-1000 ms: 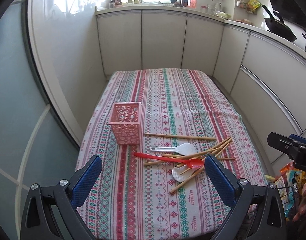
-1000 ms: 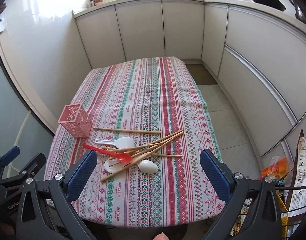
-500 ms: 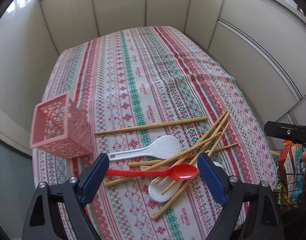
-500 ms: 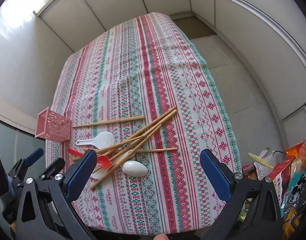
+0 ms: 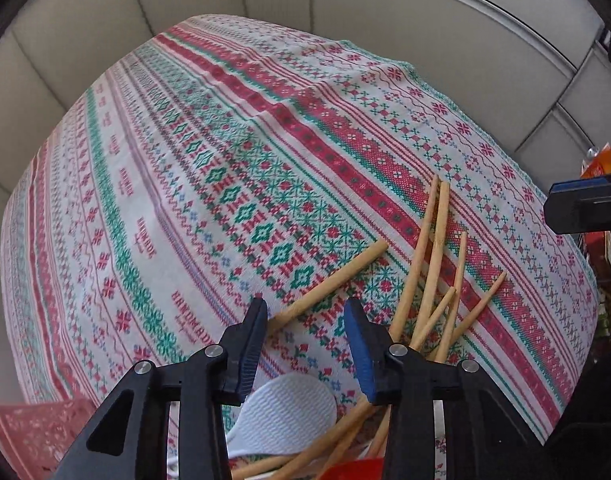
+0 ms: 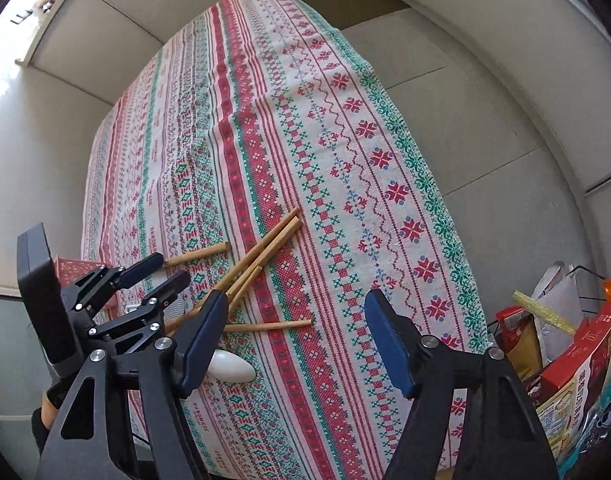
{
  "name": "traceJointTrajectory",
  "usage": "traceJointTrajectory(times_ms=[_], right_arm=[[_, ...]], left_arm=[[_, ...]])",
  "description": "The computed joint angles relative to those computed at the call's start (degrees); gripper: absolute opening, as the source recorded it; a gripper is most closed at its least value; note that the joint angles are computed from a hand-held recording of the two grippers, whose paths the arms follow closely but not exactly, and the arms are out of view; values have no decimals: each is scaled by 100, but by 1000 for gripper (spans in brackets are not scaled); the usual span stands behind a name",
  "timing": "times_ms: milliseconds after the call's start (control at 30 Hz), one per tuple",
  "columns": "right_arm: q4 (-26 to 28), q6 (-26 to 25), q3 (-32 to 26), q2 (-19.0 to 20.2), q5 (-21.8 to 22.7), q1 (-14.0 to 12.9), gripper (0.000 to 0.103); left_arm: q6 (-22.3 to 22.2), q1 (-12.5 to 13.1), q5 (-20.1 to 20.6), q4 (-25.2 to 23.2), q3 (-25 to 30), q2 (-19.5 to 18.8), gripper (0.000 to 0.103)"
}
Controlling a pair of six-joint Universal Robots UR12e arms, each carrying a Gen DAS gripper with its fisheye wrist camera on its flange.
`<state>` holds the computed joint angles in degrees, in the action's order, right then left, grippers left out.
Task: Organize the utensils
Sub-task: 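Lower the left gripper onto the chopsticks and close on one chopstick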
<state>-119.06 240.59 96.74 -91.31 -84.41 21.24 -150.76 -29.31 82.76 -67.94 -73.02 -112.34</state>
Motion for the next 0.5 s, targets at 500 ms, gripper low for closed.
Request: traceJointTrajectory(times_ms=[500], right_arm=[[-444, 250, 306, -124, 340, -204, 73]], left_arm=[[-1221, -74, -19, -802, 1319, -844, 18]])
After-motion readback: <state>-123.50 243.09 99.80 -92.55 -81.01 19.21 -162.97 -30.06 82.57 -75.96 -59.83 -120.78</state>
